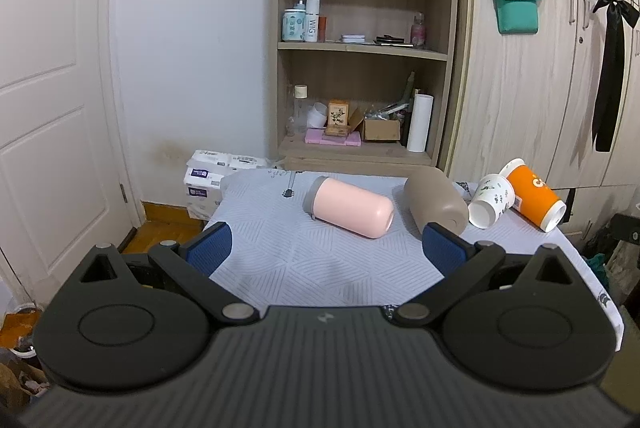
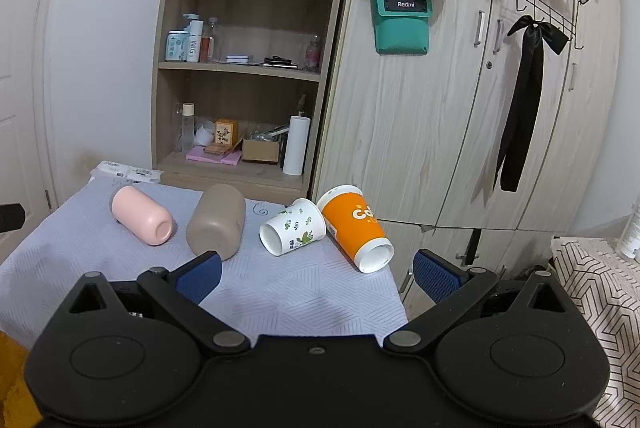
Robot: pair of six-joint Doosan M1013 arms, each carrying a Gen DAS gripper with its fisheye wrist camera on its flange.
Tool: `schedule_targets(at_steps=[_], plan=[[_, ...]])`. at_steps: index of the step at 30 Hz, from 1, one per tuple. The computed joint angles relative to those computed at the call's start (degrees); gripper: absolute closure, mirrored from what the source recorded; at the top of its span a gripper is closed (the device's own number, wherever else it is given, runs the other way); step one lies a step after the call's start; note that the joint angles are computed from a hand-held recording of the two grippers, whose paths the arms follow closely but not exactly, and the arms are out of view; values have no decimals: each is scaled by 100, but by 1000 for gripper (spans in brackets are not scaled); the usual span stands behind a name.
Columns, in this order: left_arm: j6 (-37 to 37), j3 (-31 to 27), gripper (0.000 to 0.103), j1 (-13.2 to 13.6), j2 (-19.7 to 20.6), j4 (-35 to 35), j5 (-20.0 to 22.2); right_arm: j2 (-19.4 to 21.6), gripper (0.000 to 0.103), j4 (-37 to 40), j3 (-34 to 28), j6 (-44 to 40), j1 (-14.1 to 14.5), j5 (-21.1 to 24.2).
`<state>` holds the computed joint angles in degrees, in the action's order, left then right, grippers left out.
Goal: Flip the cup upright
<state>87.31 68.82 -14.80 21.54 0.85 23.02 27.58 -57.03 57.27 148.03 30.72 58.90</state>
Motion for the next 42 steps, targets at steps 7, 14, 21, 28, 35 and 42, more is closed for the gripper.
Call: schedule_targets(at_steps=[7, 14, 21, 28, 35, 42], plan=[[106, -8, 0, 4, -3, -79, 5, 16, 0, -3, -15, -68, 5, 7], [87, -2, 0, -3, -7, -59, 5, 8, 0, -38, 11, -66, 18, 0], [119, -10, 0, -30, -7, -15, 38, 23, 0, 10, 11, -182, 9, -31], [531, -166, 0, -10, 83, -443, 191, 89, 0, 334, -73, -425, -77, -151], [1257, -600, 0, 5, 357, -1139, 670, 66, 0, 1633, -59, -1271, -315, -977], [1157, -1526, 0, 92, 964, -1600, 1616, 306, 0, 4309, -279, -3313, -855, -2188]])
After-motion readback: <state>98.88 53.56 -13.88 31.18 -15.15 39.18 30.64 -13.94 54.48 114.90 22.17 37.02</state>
